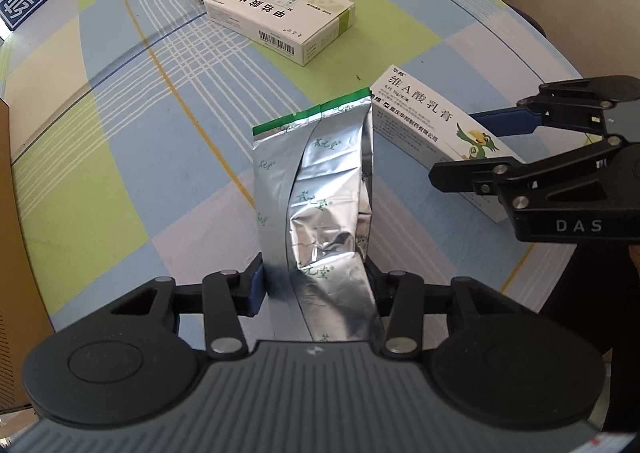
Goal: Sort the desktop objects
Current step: 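Lift and carry the foil bag and ointment box over the cardboard box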
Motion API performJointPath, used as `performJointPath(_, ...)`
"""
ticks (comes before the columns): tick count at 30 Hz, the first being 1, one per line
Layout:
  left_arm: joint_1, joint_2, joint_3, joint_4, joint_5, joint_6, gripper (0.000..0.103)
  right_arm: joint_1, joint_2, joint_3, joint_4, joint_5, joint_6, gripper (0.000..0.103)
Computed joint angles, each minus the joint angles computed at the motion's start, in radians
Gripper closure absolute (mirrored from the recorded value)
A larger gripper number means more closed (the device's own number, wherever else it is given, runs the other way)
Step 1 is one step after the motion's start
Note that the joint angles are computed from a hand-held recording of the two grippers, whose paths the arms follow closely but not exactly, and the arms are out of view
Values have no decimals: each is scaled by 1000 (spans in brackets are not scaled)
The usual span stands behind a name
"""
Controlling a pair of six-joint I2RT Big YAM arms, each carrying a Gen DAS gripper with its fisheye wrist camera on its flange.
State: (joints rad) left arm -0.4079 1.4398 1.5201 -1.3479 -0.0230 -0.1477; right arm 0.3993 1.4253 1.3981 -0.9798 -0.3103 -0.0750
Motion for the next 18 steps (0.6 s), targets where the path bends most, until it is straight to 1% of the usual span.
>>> performJointPath(4,10,-1,-1,6,13,-6,61,12,22,19,-6,21,-28,54)
performJointPath(7,11,0,-4,11,9,-9,58,26,25,17,5,56,-61,54)
performJointPath(10,8,-2,-7,14,5,-6,58,34,23,10,13,79,-80,55)
performJointPath(12,9,-1,-7,15,5,-6,57,38,22,8,14,88,-86,61)
performJointPath(13,9,-2,-9,16,5,-7,58,39,21,8,14,89,-87,67)
performJointPath(16,6,-7,-16,20,2,-6,61,45,18,4,16,93,-93,68)
performJointPath(18,6,-11,-21,21,2,-8,63,42,12,-2,24,89,-81,68)
